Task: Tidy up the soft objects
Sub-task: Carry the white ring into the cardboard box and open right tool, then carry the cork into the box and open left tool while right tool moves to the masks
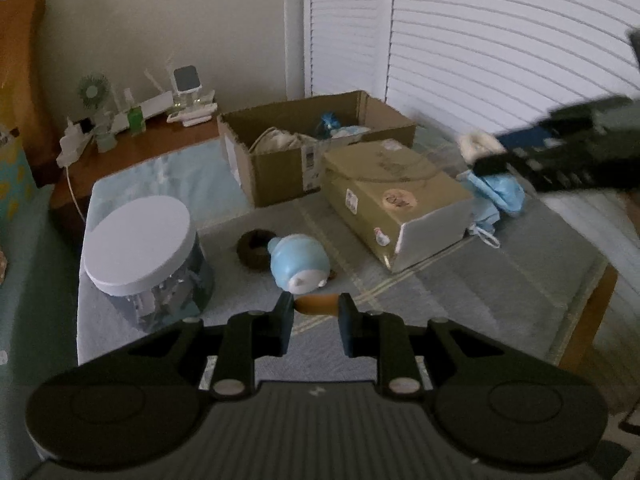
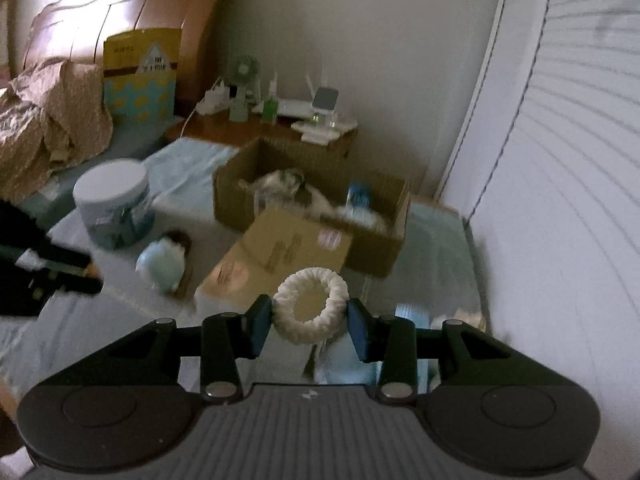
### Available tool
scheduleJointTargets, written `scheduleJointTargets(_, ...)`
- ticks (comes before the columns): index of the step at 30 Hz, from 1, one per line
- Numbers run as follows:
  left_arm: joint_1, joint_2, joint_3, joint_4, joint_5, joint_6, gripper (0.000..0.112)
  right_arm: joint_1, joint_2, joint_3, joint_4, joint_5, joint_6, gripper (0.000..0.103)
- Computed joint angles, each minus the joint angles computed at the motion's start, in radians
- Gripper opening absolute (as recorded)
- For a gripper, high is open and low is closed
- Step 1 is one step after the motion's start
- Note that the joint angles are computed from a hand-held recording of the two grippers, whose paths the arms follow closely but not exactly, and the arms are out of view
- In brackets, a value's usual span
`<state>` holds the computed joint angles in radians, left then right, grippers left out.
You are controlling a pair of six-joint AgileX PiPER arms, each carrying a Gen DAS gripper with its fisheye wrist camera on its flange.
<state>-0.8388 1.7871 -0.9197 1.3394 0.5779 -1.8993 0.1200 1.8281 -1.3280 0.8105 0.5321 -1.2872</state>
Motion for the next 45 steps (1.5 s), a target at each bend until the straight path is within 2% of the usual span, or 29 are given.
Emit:
scheduleJointTargets(4, 0.002, -0.010, -0.002, -0.004, -0.009, 0.024, 0.022, 0.020, 0.085, -0.148, -0.038, 0.027, 0.062, 0.046)
scheduleJointTargets(9, 0.017, -0.014, -0.009, -0.009, -0.015, 0.043, 0.022, 0.060, 0.224, -0.382, -0.160, 0.056, 0.186, 0.046)
scheduleJointTargets(17, 0.052, 0.001, -0.041, -0.047, -0.018, 0.094, 0.022, 0.102, 0.504, -0.870, -0.320, 0.217, 0.391, 0.046)
scheduleJointTargets(19, 0.060, 0.006, -0.050, -0.058, -0.021, 0.109, 0.022, 0.110, 0.576, -0.998, -0.349, 0.269, 0.432, 0.053)
scheduleJointTargets(21, 0.065, 0.012, -0.060, -0.068, -0.022, 0.126, 0.022, 0.113, 0.619, -1.070, -0.356, 0.298, 0.448, 0.069)
scheduleJointTargets(22, 0.067, 0.014, -0.063, -0.069, -0.023, 0.128, 0.022, 0.115, 0.617, -1.060, -0.353, 0.283, 0.446, 0.084)
scheduleJointTargets(23, 0.067, 0.013, -0.062, -0.068, -0.027, 0.127, 0.022, 0.113, 0.604, -1.028, -0.338, 0.264, 0.429, 0.093)
scheduleJointTargets(26, 0.072, 0.018, -0.070, -0.067, -0.034, 0.129, 0.022, 0.097, 0.556, -0.923, -0.265, 0.235, 0.362, 0.103)
scheduleJointTargets(37, 0.075, 0.019, -0.107, -0.096, -0.057, 0.198, 0.022, 0.040, 0.244, -0.342, -0.094, 0.084, 0.191, 0.103)
scheduleJointTargets(45, 0.100, 0.037, -0.202, -0.156, -0.060, 0.344, 0.022, -0.015, 0.059, 0.005, 0.037, -0.012, 0.073, 0.103)
